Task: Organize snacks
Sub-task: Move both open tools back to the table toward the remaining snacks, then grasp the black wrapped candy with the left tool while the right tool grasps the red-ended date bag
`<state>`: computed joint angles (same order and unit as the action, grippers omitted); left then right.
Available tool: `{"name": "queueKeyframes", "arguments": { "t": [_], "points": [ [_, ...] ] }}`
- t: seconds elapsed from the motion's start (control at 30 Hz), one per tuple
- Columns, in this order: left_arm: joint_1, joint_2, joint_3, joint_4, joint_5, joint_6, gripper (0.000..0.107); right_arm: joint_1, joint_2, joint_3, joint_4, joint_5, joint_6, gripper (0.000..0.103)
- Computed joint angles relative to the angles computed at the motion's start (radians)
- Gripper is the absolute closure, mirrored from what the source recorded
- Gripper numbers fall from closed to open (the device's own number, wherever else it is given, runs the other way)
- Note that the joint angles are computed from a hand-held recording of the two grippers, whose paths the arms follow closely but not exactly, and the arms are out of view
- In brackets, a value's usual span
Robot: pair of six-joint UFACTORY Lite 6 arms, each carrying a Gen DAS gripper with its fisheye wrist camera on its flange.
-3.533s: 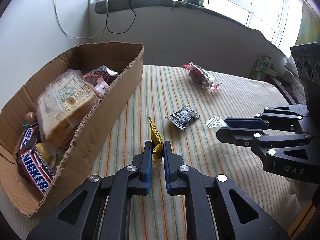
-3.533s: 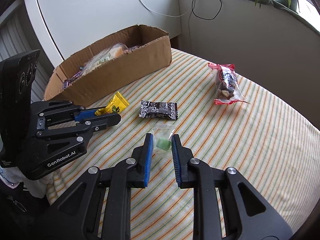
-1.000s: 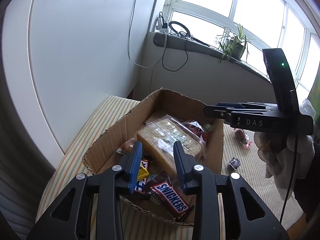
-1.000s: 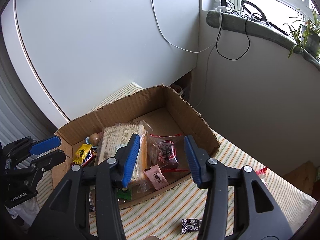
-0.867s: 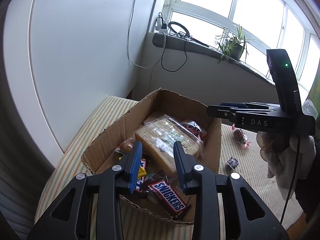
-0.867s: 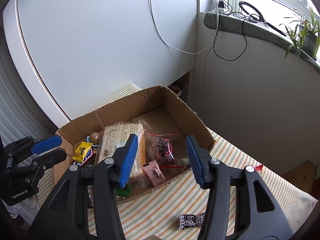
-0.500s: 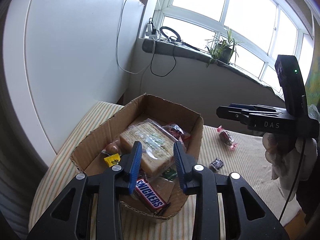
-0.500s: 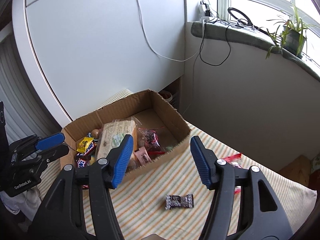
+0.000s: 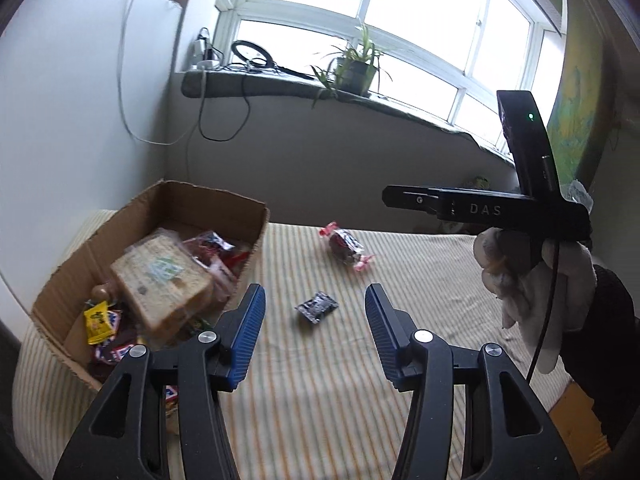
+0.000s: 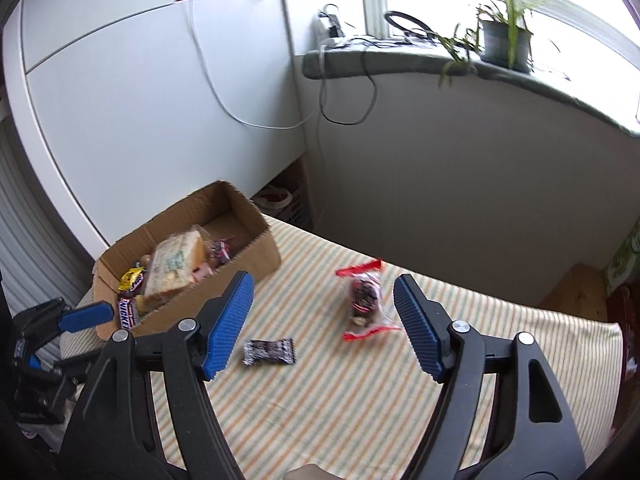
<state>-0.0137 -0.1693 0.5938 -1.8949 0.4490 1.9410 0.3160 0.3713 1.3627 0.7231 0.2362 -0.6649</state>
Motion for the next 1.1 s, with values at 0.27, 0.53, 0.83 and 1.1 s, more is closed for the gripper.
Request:
{"name": "queueKeyframes", "arguments": {
  "t": [0.27, 0.53, 0.83, 1.1],
  "points": [
    [-0.207, 0.259, 0.149, -0.229, -0.091, 0.199, 0.056, -0.092, 0.086, 0.006, 0.345, 0.04, -0.37, 0.028],
    [-0.254, 0.531, 0.363, -0.391, -0.182, 0.319, 0.056, -0.122, 0.253, 0.122, 0.452, 0.096, -0.493, 0.028],
    [-0.247, 0.676, 0.49, -0.263, -0.221, 0.195, 0.056, -0.114, 0.397, 0.258, 0.454, 0.111, -0.486, 0.028],
    [-0.287, 0.662, 0.478, -0.381, -0.272, 0.33, 0.064, -0.061, 0.532, 0.443, 0.121, 0.079, -0.179, 0.028]
  ]
}}
